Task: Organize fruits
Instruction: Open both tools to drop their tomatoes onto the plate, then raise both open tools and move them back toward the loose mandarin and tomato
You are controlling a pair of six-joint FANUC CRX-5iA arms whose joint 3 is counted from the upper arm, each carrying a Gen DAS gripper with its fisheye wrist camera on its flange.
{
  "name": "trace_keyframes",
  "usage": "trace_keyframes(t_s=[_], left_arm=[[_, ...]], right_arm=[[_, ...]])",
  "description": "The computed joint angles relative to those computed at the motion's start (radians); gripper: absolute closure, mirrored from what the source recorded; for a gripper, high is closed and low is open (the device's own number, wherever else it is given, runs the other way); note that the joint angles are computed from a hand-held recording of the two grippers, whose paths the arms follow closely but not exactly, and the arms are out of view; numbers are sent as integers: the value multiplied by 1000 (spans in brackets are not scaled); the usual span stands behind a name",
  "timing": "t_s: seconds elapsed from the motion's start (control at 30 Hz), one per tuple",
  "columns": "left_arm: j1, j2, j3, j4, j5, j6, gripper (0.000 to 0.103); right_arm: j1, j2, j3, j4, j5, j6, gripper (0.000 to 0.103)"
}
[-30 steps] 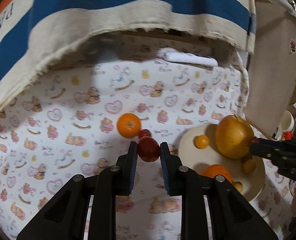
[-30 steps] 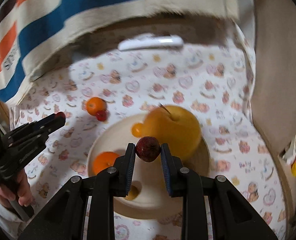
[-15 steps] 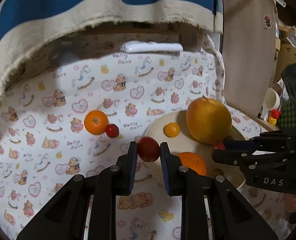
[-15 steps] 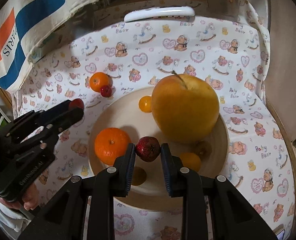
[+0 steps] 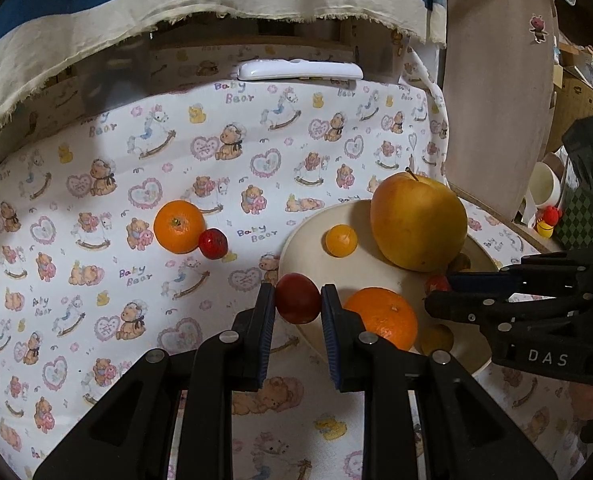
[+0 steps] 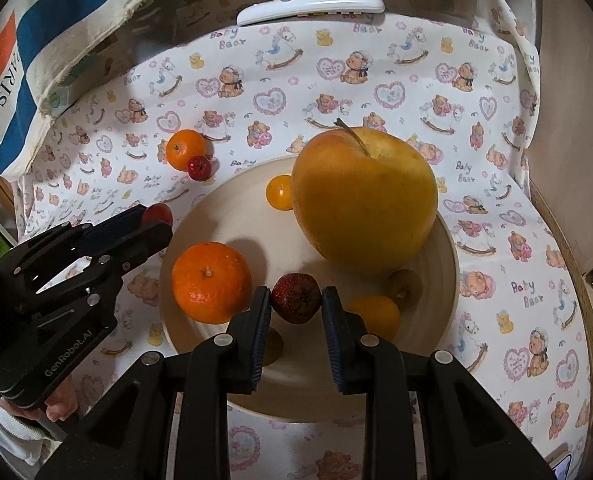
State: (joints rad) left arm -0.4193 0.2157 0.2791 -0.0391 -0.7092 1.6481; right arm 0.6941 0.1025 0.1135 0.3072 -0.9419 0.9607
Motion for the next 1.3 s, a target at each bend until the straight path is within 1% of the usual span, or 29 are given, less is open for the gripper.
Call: trace_keyframes(t_s=[0.2, 0.3, 0.37, 0.4, 0.43, 0.47, 0.5, 0.57, 0.7, 0.83, 0.9, 0.93, 0.97, 1.0, 1.03, 1.07, 1.1, 1.13, 1.17, 1.23, 1.27, 1.3], left_arm=[[0, 4, 4, 2, -8, -5, 81], [0, 4, 3, 4, -8, -5, 80], [0, 4, 3, 7, -8, -7, 80], [0, 5, 4, 6, -10, -6, 77], [-1, 4, 5, -1, -11, 3, 74], [0, 3, 4, -3, -9, 8, 68], [1, 0, 0, -4, -4, 14, 64], [2, -6, -8, -9, 5, 22, 62], [-7, -9, 12, -84, -12, 92, 51], [5, -28, 0, -100, 6, 146, 46], [4, -40, -1, -142, 13, 196, 37], [-1, -43, 6, -178, 12, 228, 34], [-8, -48, 10, -222, 12, 265, 26], [-16, -53, 15, -271, 11, 304, 21], [-22, -58, 18, -309, 13, 334, 19], [-20, -63, 14, -318, 22, 341, 15], [-11, -69, 1, -299, 40, 326, 10], [1, -76, -13, -278, 63, 309, 9], [4, -82, -21, -285, 77, 316, 7], [-4, -87, -15, -346, 76, 355, 6], [-9, -88, -11, -379, 73, 367, 6], [-20, -90, -4, -435, 67, 394, 6]], right_arm=[[0, 5, 2, 12, -7, -9, 76], [1, 6, 1, 15, -7, -7, 74], [2, 3, -4, 21, -3, -10, 66], [3, 1, -7, 22, 3, -10, 63], [4, -3, -13, 28, 9, -14, 57], [8, -7, -23, 44, 17, -25, 54], [12, -11, -34, 69, 24, -40, 53], [19, -19, -54, 109, 36, -66, 52], [22, -28, -72, 139, 51, -87, 50], [25, -39, -90, 164, 71, -106, 45], [26, -44, -98, 176, 78, -117, 42], [26, -44, -99, 178, 77, -118, 41], [26, -46, -102, 186, 79, -126, 40], [25, -47, -103, 190, 80, -130, 39], [25, -47, -105, 194, 82, -135, 37], [25, -49, -108, 200, 85, -143, 34], [25, -50, -112, 207, 87, -150, 33], [24, -51, -115, 214, 90, -157, 31], [24, -53, -119, 225, 91, -169, 28], [23, -52, -121, 236, 90, -184, 20], [23, -52, -127, 245, 93, -197, 19], [23, -54, -134, 258, 98, -209, 19]])
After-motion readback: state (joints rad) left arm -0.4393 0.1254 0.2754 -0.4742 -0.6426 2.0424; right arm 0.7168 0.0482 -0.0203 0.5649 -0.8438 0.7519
